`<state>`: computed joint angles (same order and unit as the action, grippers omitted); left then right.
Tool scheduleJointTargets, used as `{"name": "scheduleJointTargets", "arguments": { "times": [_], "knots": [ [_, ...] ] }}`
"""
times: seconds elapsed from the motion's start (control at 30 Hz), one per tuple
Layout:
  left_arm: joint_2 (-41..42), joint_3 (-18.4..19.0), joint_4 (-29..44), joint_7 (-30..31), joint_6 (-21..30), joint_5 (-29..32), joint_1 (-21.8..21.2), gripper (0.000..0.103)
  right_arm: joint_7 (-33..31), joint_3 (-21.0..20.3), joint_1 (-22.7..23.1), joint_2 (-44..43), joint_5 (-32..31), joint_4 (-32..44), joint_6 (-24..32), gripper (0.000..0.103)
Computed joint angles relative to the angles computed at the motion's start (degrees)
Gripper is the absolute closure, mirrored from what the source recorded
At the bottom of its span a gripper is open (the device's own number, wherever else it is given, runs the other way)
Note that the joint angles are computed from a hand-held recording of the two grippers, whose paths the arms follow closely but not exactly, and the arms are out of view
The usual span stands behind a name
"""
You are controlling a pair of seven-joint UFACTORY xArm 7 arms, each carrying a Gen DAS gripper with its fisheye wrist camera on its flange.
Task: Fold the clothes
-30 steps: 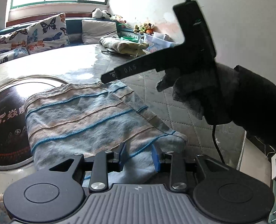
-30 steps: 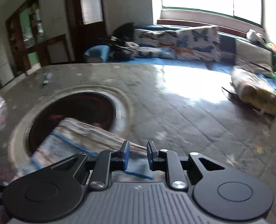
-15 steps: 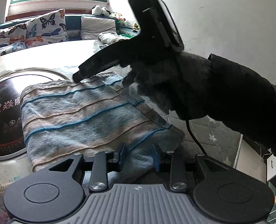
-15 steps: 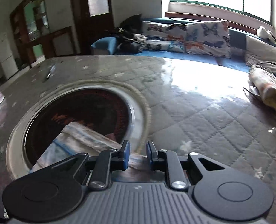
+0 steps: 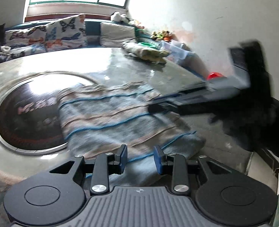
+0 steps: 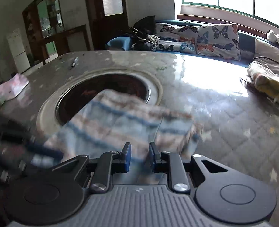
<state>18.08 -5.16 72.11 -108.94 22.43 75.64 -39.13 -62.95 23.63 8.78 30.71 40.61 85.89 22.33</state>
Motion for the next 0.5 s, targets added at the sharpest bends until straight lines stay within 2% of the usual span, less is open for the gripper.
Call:
{"name": "scheduleJointTargets", "arguments": {
  "times": [0.1, 0.23, 0.37, 0.43, 0.5],
  "knots": [
    [-1.75, -0.29, -2.50, -0.86, 1.14, -0.53, 0.00, 0.070, -5.99, 3.06, -3.03, -4.12, 5.30, -7.41, -3.73, 0.083],
    [-3.71, -1.12, -4.70, -2.72, 2.29, 0.04, 0.71, 0.070, -8.30, 3.49, -4.64, -6.89, 12.94, -10.72, -4.33, 0.082],
    [-4.72, -1.85, -5.04, -4.43, 4.88, 0.20, 1.55, 0.065, -6.71, 1.23, -3.27, -6.94, 18.21, -9.81, -5.04, 0.074],
    [-4.62, -2.04, -4.66, -5.25, 6.09, -0.20, 2.14, 0.065, -4.30, -0.07, -2.25, -5.72, 19.22, -8.25, -5.62, 0.074],
    [-4.16, -2.14, -4.00, -5.37, 7.99, -1.28, 2.45, 0.063, -1.92, -0.90, -1.21, -4.25, 19.10, -6.89, -7.14, 0.069]
  ]
}}
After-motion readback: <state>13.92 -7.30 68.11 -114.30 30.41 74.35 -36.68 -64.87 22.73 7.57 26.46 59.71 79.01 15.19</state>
